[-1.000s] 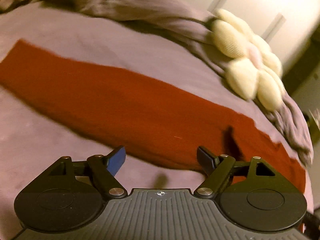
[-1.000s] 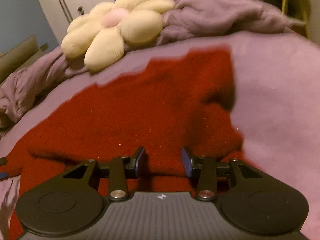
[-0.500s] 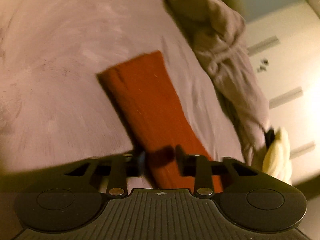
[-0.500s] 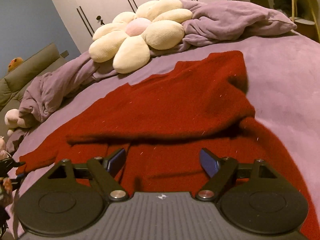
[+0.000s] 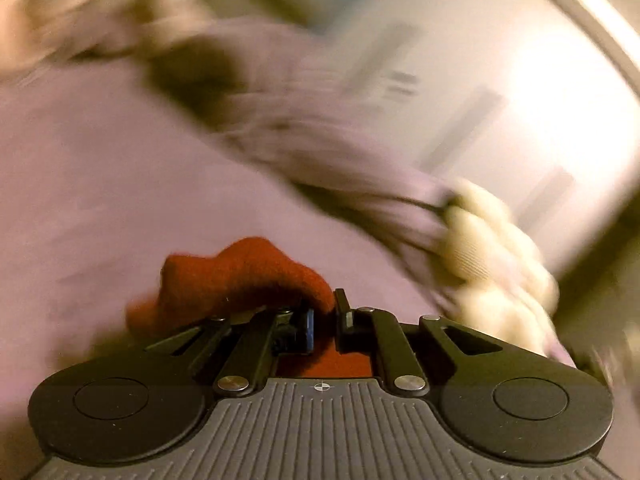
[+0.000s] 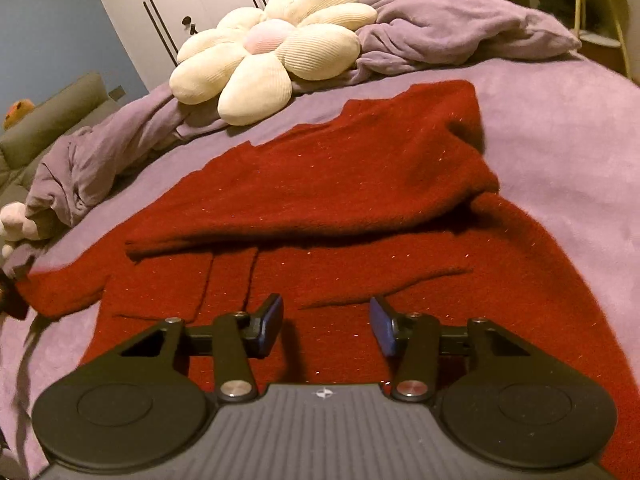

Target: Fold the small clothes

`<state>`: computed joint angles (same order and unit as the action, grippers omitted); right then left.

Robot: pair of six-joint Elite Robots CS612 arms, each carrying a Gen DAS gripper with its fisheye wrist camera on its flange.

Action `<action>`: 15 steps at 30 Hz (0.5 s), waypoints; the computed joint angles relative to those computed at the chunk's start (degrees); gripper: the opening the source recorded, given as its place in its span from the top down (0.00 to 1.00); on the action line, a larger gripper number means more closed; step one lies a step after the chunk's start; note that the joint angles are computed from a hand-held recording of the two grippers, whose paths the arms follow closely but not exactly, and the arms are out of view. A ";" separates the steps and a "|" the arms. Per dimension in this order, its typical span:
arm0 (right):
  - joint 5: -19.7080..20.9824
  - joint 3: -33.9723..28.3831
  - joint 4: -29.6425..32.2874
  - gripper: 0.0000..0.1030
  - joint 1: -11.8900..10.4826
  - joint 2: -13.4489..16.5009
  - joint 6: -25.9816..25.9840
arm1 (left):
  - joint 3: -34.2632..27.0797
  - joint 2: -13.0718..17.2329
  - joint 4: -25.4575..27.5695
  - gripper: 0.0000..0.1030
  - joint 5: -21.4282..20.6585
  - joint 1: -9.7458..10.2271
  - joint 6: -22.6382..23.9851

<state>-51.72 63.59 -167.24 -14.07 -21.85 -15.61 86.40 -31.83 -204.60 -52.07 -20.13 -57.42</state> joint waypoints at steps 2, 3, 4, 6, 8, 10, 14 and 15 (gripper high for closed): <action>-3.30 0.47 -0.80 0.53 0.37 -0.45 -0.14 | -4.09 0.80 -2.19 0.90 -5.03 -1.42 9.41; -4.25 0.62 -1.08 0.53 0.46 -0.61 -0.16 | -6.15 1.39 -2.63 0.89 -7.81 -2.03 12.70; -5.33 0.89 -1.16 0.53 0.56 -0.86 -0.15 | -8.34 2.12 -2.51 0.90 -10.63 -2.78 15.11; -6.88 1.36 -1.28 0.53 0.65 -1.27 -0.03 | -14.35 4.49 0.08 0.88 -18.13 -4.01 18.27; -7.12 1.74 -1.16 0.53 0.47 -1.60 0.11 | -20.15 7.02 5.28 0.80 -22.38 -5.37 21.25; -6.54 1.95 -0.54 0.53 0.12 -1.92 0.50 | -24.63 9.30 10.17 0.57 -25.81 -6.56 24.11; -4.09 1.52 -0.03 0.50 -0.91 -1.93 0.88 | -26.37 10.55 17.10 0.48 -25.20 -8.29 26.12; -3.16 1.14 0.25 0.48 -1.13 -1.77 1.11 | -25.59 10.20 18.80 0.45 -23.56 -8.68 25.76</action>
